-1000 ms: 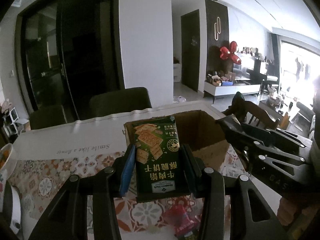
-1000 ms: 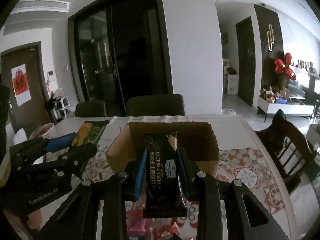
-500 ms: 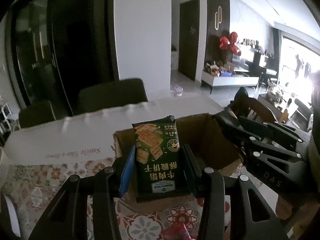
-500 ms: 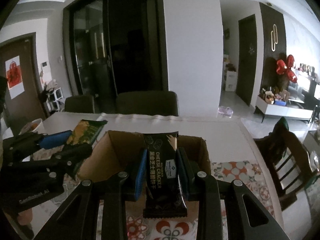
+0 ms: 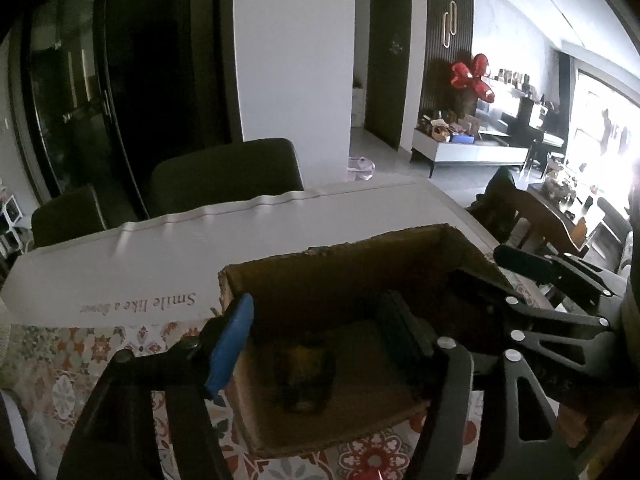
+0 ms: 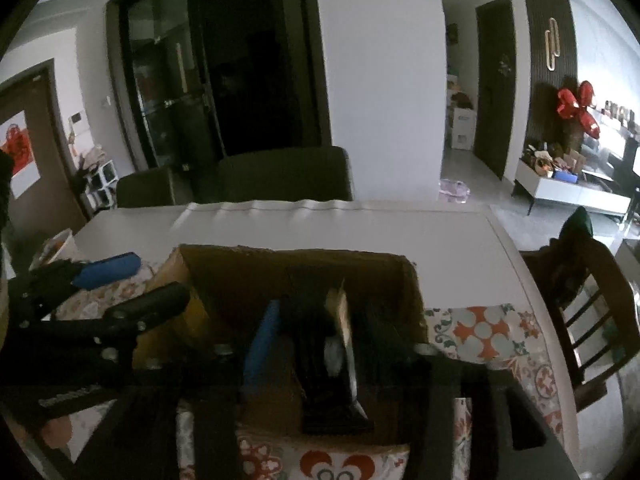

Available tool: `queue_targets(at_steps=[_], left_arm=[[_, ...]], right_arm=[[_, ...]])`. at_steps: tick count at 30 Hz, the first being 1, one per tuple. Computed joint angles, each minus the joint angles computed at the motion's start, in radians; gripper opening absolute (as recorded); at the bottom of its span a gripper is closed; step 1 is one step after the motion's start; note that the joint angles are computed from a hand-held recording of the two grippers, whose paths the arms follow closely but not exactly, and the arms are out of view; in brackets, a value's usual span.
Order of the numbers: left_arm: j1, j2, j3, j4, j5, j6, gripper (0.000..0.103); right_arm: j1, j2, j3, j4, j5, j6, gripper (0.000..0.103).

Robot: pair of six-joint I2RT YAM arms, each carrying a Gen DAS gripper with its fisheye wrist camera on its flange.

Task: Organize snacks
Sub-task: 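Open both tools to drop the snacks into the box and withdraw, then grasp the second green cracker packet with the left tool while the right tool grasps the Fortune Biscuits pouch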

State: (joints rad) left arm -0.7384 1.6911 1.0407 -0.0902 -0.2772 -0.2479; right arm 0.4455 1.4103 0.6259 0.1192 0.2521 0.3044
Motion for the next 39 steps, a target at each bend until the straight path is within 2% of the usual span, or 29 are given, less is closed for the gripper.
queue_targets(at_steps=[3,6,13,16,19,23,28,35,39], left_arm=[[-0.018,-0.036,-0.04,0.016,-0.023,-0.001,0.073],[-0.037,-0.081,-0.084,0.025,-0.047,-0.01,0.079],[-0.098,-0.229,-0.21,0.029,-0.107,-0.061,0.079],[-0.131,-0.3,-0.259,0.022,-0.139,-0.077,0.079],[-0.196,-0.379,-0.317,0.009,-0.214,-0.099,0.079],[-0.277,-0.446,-0.359,-0.045,-0.285,-0.152,0.08],[-0.371,-0.499,-0.405,-0.11,-0.346,-0.237,0.08],[-0.499,-0.547,-0.454,-0.182,-0.402,-0.397,0.08],[-0.601,-0.53,-0.457,-0.253,-0.48,-0.518,0.08]], right_arm=[[0.012,-0.031,-0.025,-0.001,0.027,0.007,0.058],[0.043,-0.083,-0.057,-0.01,0.079,0.01,0.068],[0.168,-0.238,-0.136,-0.06,0.222,0.036,0.08],[0.221,-0.294,-0.155,-0.106,0.261,0.053,0.081],[0.299,-0.364,-0.176,-0.172,0.32,0.086,0.081],[0.387,-0.445,-0.202,-0.238,0.384,0.134,0.081],[0.554,-0.548,-0.235,-0.358,0.532,0.247,0.081],[0.774,-0.557,-0.229,-0.558,0.689,0.444,0.081],[0.886,-0.552,-0.229,-0.672,0.748,0.577,0.081]])
